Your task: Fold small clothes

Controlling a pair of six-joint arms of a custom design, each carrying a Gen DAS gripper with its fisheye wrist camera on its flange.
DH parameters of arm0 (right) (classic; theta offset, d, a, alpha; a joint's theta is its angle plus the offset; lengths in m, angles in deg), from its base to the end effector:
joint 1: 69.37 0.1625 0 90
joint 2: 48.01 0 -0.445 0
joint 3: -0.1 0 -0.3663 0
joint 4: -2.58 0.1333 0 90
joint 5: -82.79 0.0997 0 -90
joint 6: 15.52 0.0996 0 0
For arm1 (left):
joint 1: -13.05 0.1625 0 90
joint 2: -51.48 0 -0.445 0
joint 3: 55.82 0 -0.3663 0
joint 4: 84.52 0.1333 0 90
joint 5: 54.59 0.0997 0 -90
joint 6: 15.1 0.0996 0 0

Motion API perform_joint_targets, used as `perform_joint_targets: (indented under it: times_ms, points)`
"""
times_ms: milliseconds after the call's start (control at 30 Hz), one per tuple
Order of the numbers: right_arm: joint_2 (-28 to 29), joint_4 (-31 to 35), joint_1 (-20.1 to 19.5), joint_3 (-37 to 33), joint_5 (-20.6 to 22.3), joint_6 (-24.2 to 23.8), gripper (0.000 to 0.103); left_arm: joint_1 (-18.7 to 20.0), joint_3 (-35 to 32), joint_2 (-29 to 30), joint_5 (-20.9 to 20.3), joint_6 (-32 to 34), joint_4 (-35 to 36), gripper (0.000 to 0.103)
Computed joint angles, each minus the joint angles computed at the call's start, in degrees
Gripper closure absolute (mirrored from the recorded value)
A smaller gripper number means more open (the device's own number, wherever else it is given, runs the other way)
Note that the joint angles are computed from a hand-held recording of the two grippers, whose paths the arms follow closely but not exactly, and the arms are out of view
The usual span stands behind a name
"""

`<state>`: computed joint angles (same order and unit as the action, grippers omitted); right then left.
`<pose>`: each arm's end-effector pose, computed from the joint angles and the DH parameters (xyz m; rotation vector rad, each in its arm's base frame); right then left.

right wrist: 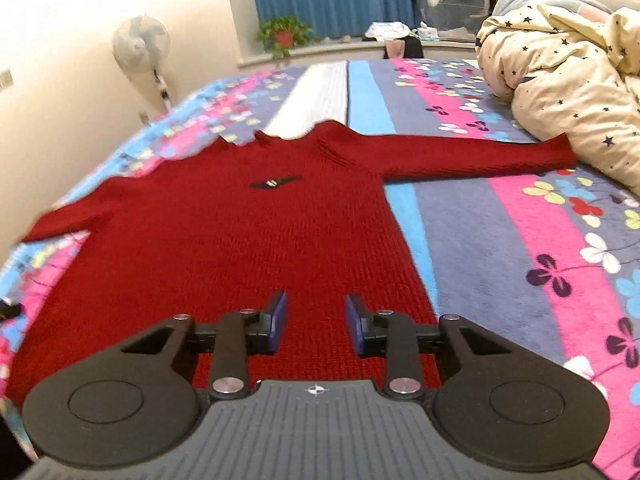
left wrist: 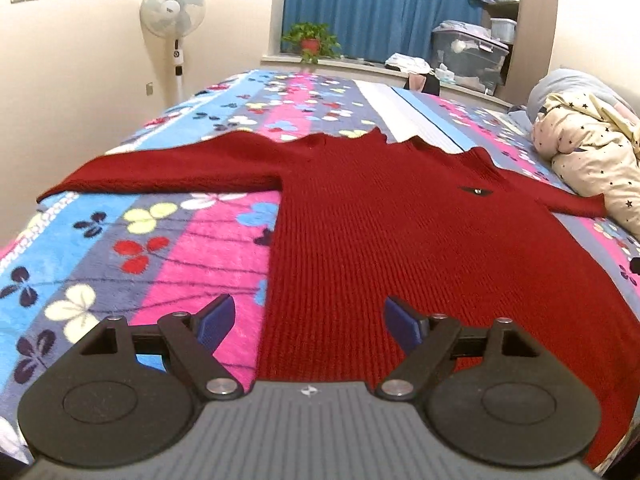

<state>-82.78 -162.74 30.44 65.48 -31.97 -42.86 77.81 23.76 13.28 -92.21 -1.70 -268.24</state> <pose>0.2292 -0.7878 0.2356 0.5723 -2.3989 0.9162 -0.1209 -0.7540 0.2373 0.2140 2.1322 -1.1238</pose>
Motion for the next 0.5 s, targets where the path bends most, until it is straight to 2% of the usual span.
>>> perform_joint_targets:
  times_ms: [67,233,333,400,500]
  points:
    - [0.74,-1.88,0.32,-0.28,-0.13,-0.95,0.069,-0.70,0.02,-0.04,0.49,1.57,-0.72,0.017]
    - [1.06,-1.73,0.44,-1.06,2.21,1.30,0.066,-2.57,-0.20,-0.06,0.64,6.11,-3.34,0.017]
    - [1.28,-3.32,0.65,-1.08,3.17,1.11,0.065,-3.66,-0.39,-0.15,-1.41,9.35,-6.25,0.016]
    - [1.30,-3.48,0.76,-1.13,3.53,1.22,0.065,-4.07,-1.16,0.08,-2.78,10.67,-6.99,0.006]
    - [1.37,-2.09,0.81,-1.62,4.10,2.09,0.064,-4.44,-3.76,1.01,-2.87,10.24,-5.46,0.005]
